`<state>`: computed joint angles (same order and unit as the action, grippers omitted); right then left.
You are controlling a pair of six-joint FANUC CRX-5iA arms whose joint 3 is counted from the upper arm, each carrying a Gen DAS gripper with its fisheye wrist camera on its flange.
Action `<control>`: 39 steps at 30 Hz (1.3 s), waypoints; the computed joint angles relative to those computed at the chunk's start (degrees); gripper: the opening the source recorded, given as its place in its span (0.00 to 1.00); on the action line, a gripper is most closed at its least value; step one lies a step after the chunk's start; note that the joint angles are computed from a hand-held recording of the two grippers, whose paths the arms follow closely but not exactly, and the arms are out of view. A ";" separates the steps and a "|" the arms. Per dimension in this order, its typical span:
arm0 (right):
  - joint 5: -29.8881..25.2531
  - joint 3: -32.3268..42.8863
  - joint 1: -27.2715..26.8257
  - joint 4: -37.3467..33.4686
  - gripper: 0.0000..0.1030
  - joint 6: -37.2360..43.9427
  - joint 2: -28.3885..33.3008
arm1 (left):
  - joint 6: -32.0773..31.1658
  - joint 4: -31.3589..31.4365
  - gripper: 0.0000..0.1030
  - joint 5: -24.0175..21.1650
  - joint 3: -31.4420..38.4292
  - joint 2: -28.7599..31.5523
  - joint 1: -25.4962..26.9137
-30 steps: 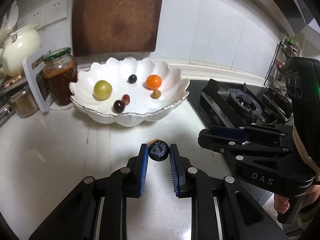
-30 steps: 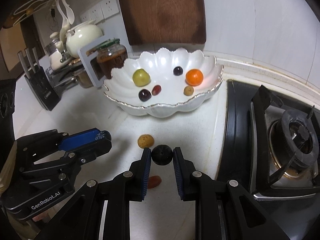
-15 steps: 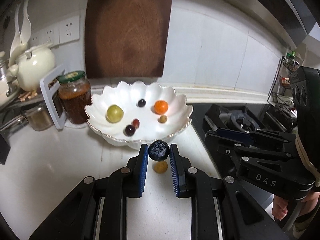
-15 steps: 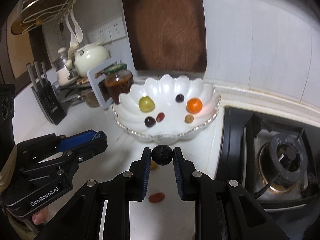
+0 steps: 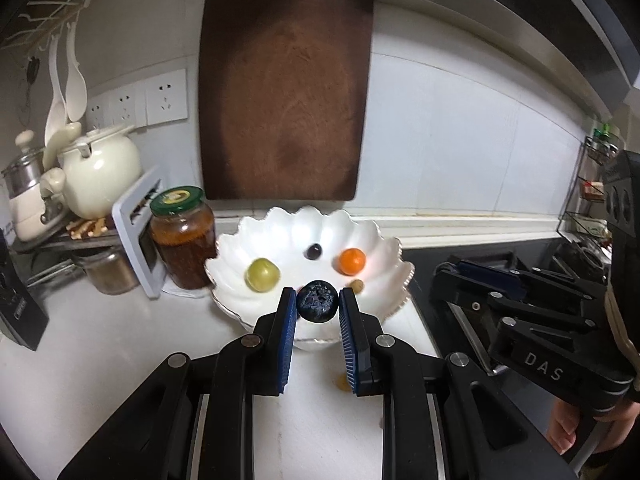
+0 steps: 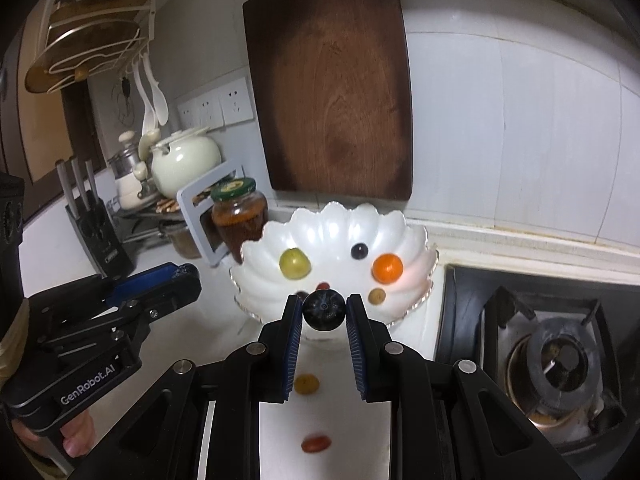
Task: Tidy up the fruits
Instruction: 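Lift the grape and blueberry with both grippers and carry them over the bowl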
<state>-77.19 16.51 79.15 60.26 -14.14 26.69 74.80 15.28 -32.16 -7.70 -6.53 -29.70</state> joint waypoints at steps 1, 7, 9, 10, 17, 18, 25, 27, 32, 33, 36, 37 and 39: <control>0.23 0.19 -0.24 0.21 0.24 0.08 0.05 | -0.10 0.11 0.22 0.08 0.21 0.08 0.13; 1.10 1.20 -1.44 1.30 0.24 0.99 0.49 | 4.26 -4.03 0.22 -2.14 4.78 2.37 0.09; 0.82 2.03 -1.88 1.19 0.24 1.94 0.89 | 4.69 -3.81 0.22 -2.97 5.99 3.38 0.39; 0.71 2.57 -2.22 1.18 0.24 2.42 1.15 | 5.16 -4.01 0.22 -3.82 6.91 4.01 0.54; 0.13 5.90 -4.56 -0.67 0.24 5.91 2.57 | 5.15 -3.53 0.22 -6.26 11.16 7.47 1.06; -0.07 6.54 -4.99 -1.20 0.24 6.55 2.87 | 5.38 -4.00 0.22 -6.55 11.94 8.02 0.98; 0.24 8.39 -6.87 -4.14 0.24 8.92 3.62 | 5.77 -5.32 0.22 -8.83 16.69 11.95 1.01; 0.49 8.41 -7.35 -4.92 0.24 9.10 3.60 | 5.48 -5.23 0.22 -9.72 18.36 13.52 0.93; 1.45 8.07 -8.95 -7.86 0.24 9.60 2.99 | 4.37 -4.32 0.22 -12.22 22.27 17.20 0.66; 1.46 8.08 -9.19 -8.37 0.24 9.81 2.94 | 4.23 -4.19 0.22 -12.86 23.29 18.14 0.55; 1.59 8.06 -10.10 -10.13 0.24 10.78 2.72 | 4.36 -4.31 0.22 -14.63 26.05 20.52 0.21; 1.63 7.96 -10.42 -10.69 0.24 11.09 2.62 | 4.41 -4.38 0.22 -15.09 26.87 21.20 0.10; 1.40 8.29 -10.91 -11.85 0.24 12.17 2.65 | 4.29 -4.68 0.22 -16.57 29.13 23.16 -0.20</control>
